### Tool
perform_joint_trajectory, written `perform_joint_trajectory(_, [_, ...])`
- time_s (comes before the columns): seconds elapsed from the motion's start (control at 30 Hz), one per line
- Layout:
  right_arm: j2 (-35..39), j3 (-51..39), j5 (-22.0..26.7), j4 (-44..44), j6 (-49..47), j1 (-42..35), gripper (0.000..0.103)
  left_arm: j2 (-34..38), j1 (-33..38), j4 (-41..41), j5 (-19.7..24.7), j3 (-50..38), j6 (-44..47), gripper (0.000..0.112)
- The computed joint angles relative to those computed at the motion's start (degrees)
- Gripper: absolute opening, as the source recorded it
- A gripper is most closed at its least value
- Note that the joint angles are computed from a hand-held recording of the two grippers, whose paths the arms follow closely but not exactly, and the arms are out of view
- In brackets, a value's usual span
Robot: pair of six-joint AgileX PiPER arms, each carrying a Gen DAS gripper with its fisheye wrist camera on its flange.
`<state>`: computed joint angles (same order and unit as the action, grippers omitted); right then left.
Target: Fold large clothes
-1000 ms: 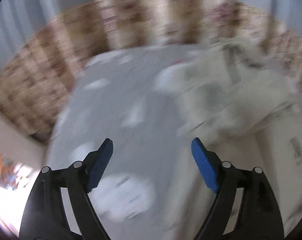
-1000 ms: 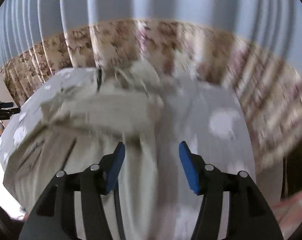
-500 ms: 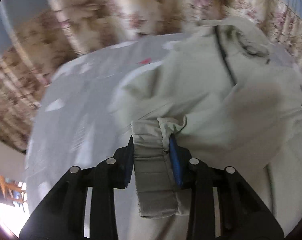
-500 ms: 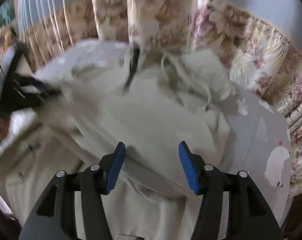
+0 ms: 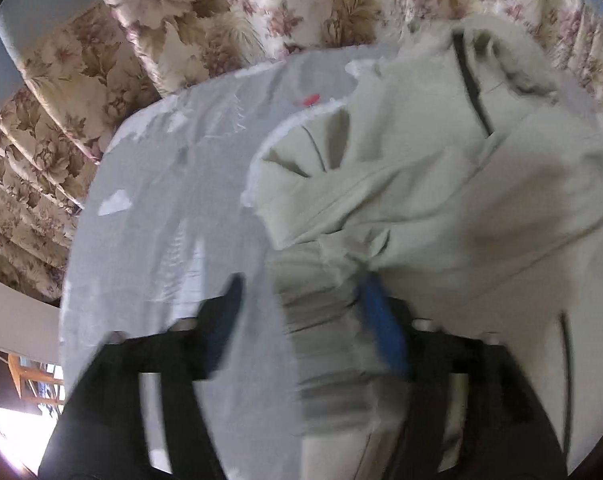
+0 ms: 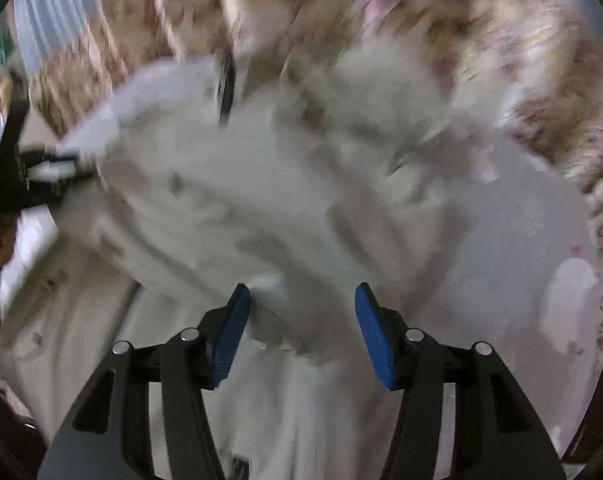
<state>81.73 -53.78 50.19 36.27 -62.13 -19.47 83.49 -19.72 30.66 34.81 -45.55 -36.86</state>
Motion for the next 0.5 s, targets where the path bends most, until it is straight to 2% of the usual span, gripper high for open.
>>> perform_joint_trajectory(0.03, [-0.57, -2.86, 3.06, 1.28, 0.32, -3.05, 0.055, -3.42, 1.26, -3.44, 1.32, -0.66, 5.18, 0.09])
perform_joint_trajectory(0.07, [-0.79, -5.77, 4.58, 1.73, 1.49, -5.24, 0.055, -5.27, 1.96, -4.8, 3.2, -2.18, 8.08, 0.093])
perform_joint_trajectory(0.13, [-1.03, -12.33, 3.25, -0.82, 6.55, -7.31, 0.055, -6.49, 3.74, -7.79, 7.68, -7.87, 14.27, 0.094])
perform_joint_trajectory(0.2, [1.36, -21.31, 2.55, -5.82, 13.32, -7.72, 0.055, -4.73, 5.88, -11.83, 10.86, -14.74, 21.74, 0.094])
perform_joint_trajectory(0.27, [6.09, -32.77, 4.74, -11.78, 20.88, -7.36, 0.055, 0.0, 6.86, -12.4, 15.62, -24.72, 25.86, 0.094])
perform_joint_trajectory(0.3, [8.61, -38.5, 3.68, -15.12, 25.14, -6.31, 0.055, 2.79, 6.75, -11.46, 18.09, -29.74, 26.35, 0.094])
perform_joint_trajectory(0.33, [11.86, -44.22, 4.79, -17.57, 27.6, -5.4, 0.055, 6.44, 6.47, -10.09, 19.58, -35.47, 27.34, 0.094])
perform_joint_trajectory(0.4, [18.53, -55.61, 9.32, -20.74, 31.72, -3.45, 0.058, 13.7, 6.21, -11.79, 23.73, -46.72, 31.41, 0.095])
perform_joint_trajectory(0.43, [21.4, -58.97, 11.71, -19.67, 32.79, -3.06, 0.058, 18.27, 5.88, -12.85, 24.63, -52.45, 33.67, 0.095])
perform_joint_trajectory(0.5, [25.25, -58.82, 13.09, -15.94, 32.93, -1.44, 0.058, 28.62, 4.27, -12.65, 26.86, -63.9, 34.44, 0.095])
